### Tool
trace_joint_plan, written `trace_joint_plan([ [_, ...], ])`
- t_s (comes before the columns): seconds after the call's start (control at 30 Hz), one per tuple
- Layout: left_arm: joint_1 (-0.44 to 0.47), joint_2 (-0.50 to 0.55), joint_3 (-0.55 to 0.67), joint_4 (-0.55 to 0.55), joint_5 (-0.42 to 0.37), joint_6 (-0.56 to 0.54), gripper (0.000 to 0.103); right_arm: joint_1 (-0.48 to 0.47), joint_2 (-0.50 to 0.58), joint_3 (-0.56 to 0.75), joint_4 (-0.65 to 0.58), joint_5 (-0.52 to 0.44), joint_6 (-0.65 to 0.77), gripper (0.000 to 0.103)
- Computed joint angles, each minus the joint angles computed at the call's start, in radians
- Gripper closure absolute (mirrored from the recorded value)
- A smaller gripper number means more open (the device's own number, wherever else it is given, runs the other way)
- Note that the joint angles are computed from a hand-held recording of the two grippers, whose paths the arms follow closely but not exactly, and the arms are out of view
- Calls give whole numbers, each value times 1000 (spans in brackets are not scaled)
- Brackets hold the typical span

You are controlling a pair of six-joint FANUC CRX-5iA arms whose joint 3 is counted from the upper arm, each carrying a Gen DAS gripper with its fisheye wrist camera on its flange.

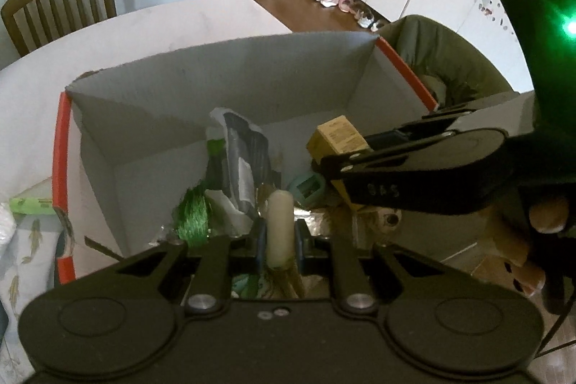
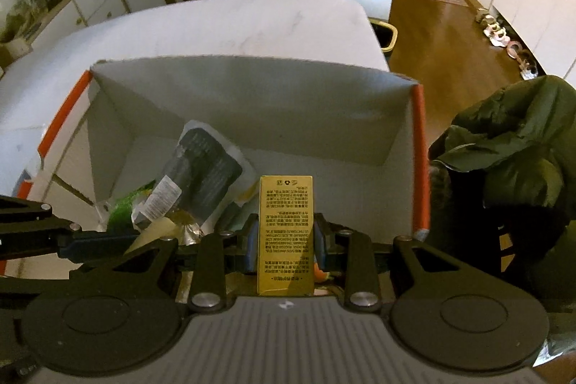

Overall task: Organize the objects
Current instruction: 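Carry the beige roll and yellow box over the red box, then lower the beige roll into the box with the left tool while the right tool releases the yellow box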

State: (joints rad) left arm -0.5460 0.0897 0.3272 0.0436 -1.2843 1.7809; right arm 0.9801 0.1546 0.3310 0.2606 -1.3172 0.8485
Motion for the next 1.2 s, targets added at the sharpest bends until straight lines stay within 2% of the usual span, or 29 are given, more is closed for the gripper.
trace_joint_plan([
  [0.5,14,55,47,14,-50,30,88,0,-2,-10,-27,-10,29,73],
  [0.73,2,55,46,-5,-58,48,76,5,-22,-11,-28,0,32,71],
  [0.87,3,44,36,-3,-48,62,68,13,-46,-25,-12,17,15,59],
  [1.0,0,21,19,-10,-28,65,51,25,-72,-38,2,26,-1,59],
  [1.2,-3,-25,1,-13,3,67,43,44,-114,-52,14,38,-25,58],
])
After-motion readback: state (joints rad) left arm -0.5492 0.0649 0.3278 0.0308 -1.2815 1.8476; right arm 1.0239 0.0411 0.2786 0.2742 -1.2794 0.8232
